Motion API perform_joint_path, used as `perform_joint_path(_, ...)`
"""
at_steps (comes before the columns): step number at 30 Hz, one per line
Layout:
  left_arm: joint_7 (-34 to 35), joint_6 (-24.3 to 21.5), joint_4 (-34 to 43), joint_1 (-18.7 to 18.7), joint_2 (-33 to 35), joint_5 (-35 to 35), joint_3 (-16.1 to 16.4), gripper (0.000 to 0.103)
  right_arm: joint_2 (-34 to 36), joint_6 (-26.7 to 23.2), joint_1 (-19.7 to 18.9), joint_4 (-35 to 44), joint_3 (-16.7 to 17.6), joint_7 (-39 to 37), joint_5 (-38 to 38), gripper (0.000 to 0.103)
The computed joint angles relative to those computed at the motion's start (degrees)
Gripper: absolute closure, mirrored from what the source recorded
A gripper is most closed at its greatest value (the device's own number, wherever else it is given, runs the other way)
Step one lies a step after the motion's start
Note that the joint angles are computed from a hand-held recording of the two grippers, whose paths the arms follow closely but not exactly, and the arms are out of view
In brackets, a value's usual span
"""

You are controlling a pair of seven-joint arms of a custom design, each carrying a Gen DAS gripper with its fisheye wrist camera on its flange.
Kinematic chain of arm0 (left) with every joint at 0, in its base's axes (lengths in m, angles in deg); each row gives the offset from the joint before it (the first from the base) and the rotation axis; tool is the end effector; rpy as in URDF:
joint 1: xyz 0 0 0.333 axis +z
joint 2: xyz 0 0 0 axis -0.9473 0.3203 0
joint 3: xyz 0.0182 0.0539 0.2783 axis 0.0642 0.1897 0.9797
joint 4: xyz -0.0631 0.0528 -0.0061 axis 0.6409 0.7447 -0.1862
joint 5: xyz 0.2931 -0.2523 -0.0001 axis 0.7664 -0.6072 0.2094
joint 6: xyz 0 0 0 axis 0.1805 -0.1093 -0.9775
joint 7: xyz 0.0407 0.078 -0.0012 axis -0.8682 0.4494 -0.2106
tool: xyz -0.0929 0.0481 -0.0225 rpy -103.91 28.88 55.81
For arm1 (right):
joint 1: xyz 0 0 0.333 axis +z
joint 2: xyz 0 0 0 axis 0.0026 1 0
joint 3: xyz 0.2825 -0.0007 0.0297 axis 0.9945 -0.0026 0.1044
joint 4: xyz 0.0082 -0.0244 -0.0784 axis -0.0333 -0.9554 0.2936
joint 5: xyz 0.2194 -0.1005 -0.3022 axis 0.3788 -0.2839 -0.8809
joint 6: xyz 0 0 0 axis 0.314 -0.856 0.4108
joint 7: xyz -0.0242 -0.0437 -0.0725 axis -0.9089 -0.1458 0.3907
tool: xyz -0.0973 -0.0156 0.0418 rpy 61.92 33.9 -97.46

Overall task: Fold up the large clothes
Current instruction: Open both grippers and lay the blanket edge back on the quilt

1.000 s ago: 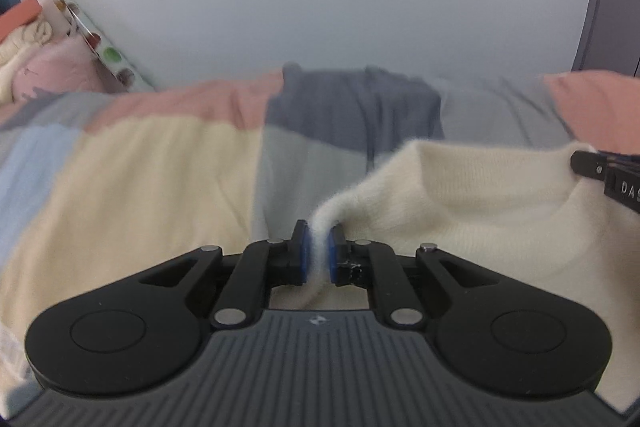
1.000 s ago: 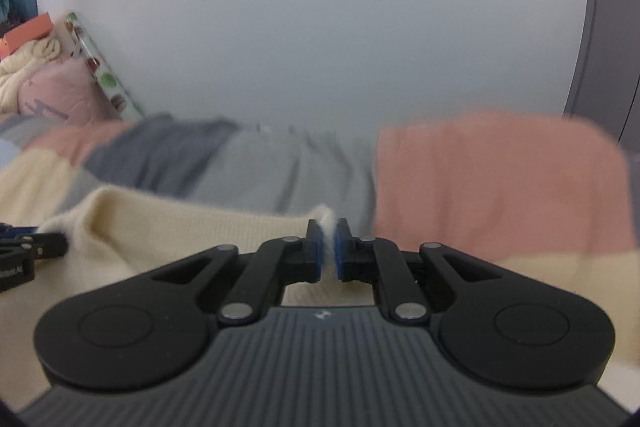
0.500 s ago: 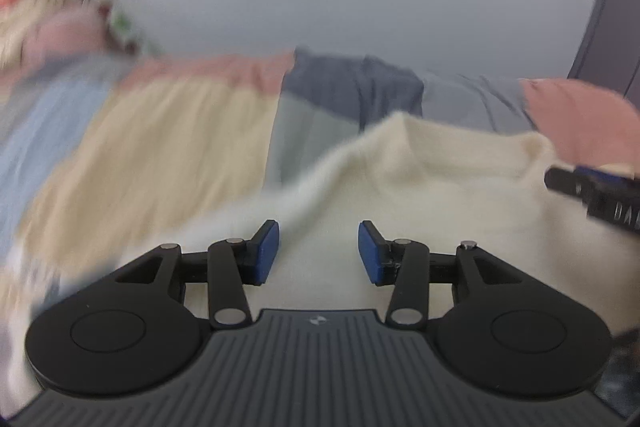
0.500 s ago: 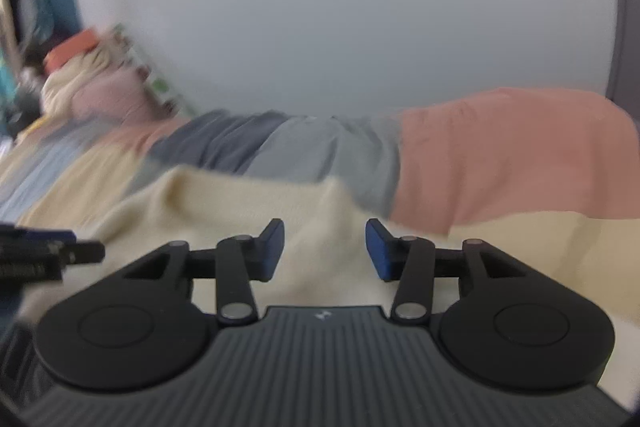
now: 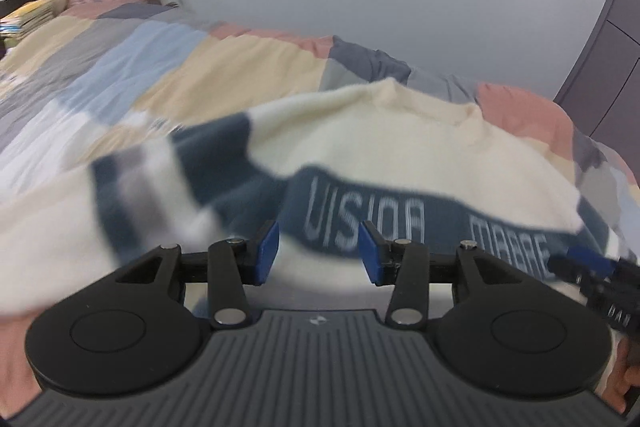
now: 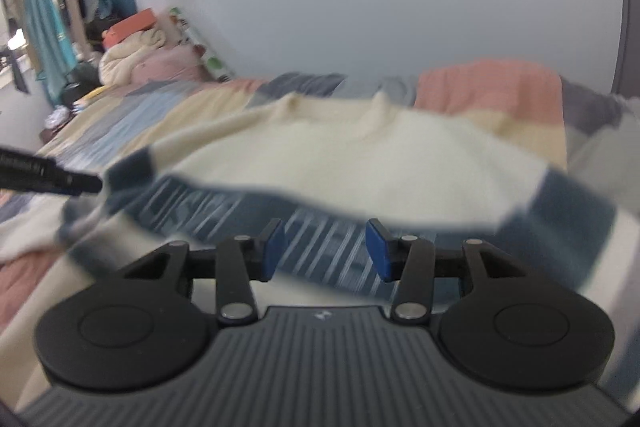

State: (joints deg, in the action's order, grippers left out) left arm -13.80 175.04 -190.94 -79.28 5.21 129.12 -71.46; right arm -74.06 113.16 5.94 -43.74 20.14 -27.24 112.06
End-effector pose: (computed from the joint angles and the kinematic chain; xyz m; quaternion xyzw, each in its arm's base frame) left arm 0.6194 -0.1631 0.3827 -0.7505 0.5361 -0.2914 0.2538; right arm 0.5849 0.0363 0.3586 -0.7171 0.5216 -0.1863 0.4230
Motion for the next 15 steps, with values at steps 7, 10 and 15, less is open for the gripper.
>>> perform_joint_path(7, -15.0, 3.2, -23.2, 1.8, -17.8, 7.2, -1.9, 0.053, -15.9, 0.1, 2.4, -19.0, -1.8, 7.3, -5.2, 0.056)
perform_joint_path(10, -22.6, 5.3, -32.0, 4.3, -24.0, 10.2, -4.2, 0.053, -22.2, -0.3, 2.7, -26.5, -3.1, 17.9, -15.6, 0.056)
perform_joint_path(15, -31.3, 5.8, -42.6, 7.5, -31.1, 14.9, -8.7, 0.053, -32.5, -3.1, 1.8, -36.8, -7.4, 27.0, -22.0, 0.056)
